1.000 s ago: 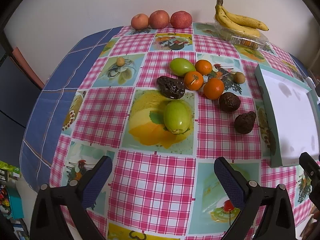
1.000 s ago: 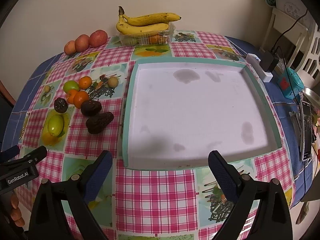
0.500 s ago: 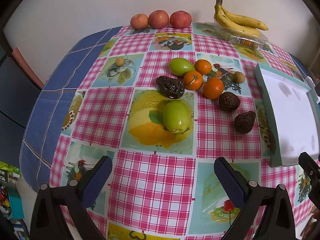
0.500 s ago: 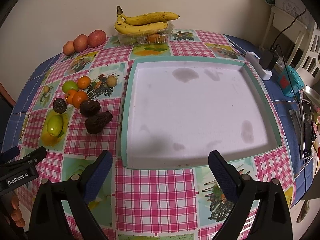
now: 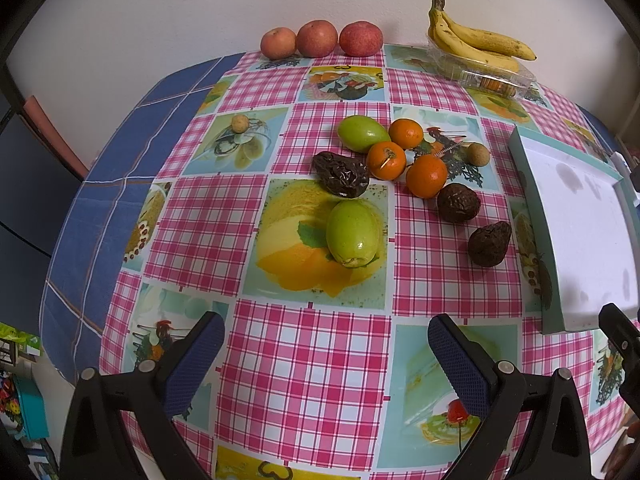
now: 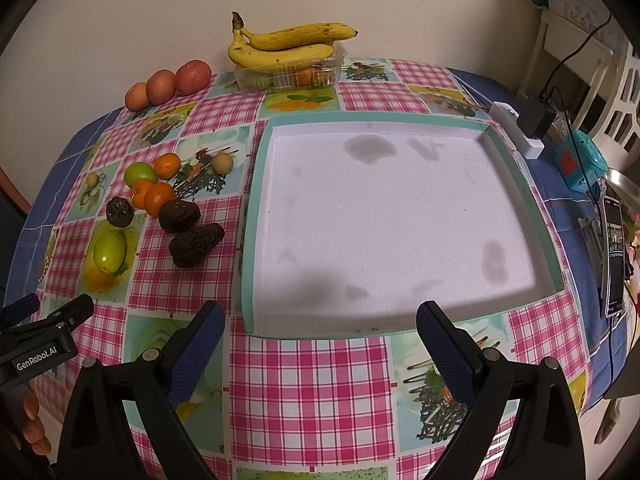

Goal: Organize fruits

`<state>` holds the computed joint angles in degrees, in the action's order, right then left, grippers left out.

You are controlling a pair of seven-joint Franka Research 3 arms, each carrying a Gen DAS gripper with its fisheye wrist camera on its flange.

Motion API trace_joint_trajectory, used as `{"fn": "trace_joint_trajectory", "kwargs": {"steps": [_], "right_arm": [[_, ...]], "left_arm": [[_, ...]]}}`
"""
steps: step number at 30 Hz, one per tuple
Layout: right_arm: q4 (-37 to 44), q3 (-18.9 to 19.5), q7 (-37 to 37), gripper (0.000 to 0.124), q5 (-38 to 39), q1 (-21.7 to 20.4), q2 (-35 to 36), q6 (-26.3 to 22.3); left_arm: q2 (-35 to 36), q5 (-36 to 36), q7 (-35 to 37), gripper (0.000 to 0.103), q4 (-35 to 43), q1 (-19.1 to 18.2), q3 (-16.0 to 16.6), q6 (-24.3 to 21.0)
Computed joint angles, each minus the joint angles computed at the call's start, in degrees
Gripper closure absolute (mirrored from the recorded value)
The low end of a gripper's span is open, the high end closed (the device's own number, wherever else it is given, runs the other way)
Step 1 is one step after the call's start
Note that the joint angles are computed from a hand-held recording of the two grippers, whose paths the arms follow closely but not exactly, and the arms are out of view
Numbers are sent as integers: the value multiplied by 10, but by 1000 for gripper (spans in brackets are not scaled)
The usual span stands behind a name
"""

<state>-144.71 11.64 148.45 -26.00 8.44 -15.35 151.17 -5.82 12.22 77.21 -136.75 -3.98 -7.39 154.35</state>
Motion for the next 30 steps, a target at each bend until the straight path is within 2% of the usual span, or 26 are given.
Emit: {"fn": "trace_joint_trajectory", "kwargs": {"steps": [30], "right_arm": [[1, -1, -5, 27, 3, 0, 0, -1]], "left_arm": [[2, -7, 7, 0, 2, -3, 0, -4]]}}
